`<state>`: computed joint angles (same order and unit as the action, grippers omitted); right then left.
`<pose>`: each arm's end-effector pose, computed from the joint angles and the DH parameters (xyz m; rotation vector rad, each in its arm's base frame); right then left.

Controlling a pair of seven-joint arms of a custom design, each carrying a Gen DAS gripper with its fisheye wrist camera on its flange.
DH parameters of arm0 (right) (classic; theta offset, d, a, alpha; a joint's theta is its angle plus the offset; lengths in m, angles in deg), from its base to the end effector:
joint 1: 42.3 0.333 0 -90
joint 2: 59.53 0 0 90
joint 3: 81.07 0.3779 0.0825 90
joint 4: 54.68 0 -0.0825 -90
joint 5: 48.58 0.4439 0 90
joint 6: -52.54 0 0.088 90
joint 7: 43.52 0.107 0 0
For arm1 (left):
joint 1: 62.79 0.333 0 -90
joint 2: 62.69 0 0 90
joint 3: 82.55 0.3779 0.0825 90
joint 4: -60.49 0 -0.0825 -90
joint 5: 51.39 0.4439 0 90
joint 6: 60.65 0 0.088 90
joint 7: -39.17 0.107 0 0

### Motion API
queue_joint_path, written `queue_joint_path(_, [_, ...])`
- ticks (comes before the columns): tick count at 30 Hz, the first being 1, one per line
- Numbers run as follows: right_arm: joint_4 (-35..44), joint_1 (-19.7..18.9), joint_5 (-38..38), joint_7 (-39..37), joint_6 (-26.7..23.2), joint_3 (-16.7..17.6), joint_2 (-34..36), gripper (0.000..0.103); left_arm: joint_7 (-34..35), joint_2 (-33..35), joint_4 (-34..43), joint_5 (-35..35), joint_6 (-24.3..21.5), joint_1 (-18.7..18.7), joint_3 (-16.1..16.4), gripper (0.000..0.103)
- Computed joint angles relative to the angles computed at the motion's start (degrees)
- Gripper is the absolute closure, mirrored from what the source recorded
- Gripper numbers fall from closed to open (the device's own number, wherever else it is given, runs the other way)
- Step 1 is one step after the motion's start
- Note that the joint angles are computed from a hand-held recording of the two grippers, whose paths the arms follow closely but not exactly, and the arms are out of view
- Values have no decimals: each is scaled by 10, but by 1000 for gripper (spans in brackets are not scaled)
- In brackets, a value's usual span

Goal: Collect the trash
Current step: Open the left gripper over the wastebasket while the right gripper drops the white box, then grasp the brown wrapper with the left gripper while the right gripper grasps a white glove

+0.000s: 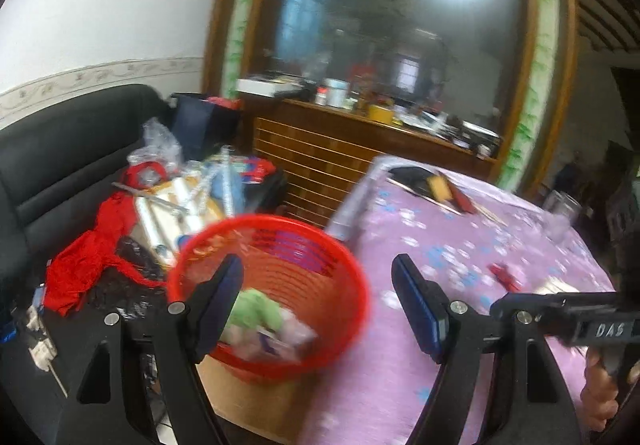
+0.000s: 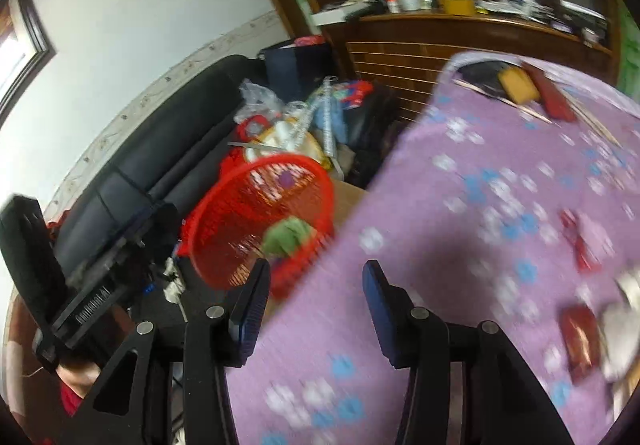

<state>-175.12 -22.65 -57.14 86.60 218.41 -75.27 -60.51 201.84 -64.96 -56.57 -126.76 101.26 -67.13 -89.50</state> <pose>0.5748 0.2837 0.5551 -1.5549 1.7643 -0.3281 0.6248 -0.0760 0.5602 -1.3747 1.9527 -1.3095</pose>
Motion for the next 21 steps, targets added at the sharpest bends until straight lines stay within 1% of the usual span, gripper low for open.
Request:
queue_joint_path(1, [-22, -2, -8, 16, 2, -1, -17, 51, -2, -10, -11, 6, -12, -3, -3, 27])
queue_joint_path(2, [-55, -8, -31, 53, 5, 0, -44, 51, -2, -18, -20, 9, -19, -7, -5, 27])
queue_joint_path(4, [-106, -19, -51, 87, 19, 4, -85, 51, -2, -36, -41, 15, -28, -20, -9, 27])
queue_joint_path(5, [-140, -39, -80, 130, 24, 15, -116, 51, -5, -42, -50, 21, -32, -27, -12, 27])
queue_joint_path(8, [-214, -74, -114, 193, 23, 32, -195, 51, -44, -51, -65, 63, -45, -47, -18, 27])
queue_joint_path(10, [-258, -100, -127, 228, 15, 43, -249, 51, -91, -51, -69, 109, -56, -59, -27, 27])
queue_joint_path(11, [-280, -114, -132, 246, 12, 48, -278, 51, -103, -51, -70, 121, -63, -65, -27, 27])
queue_joint_path(14, [-338, -141, -135, 283, 7, 50, -357, 51, -166, -46, -66, 172, -79, -83, -39, 27])
queue_joint_path(18, [-396, -151, -123, 304, 6, 39, -439, 51, -259, -22, -46, 246, -83, -104, -58, 28])
queue_joint_path(21, [-419, -156, -114, 310, 7, 33, -477, 51, -337, 9, -18, 291, -103, -114, -67, 32])
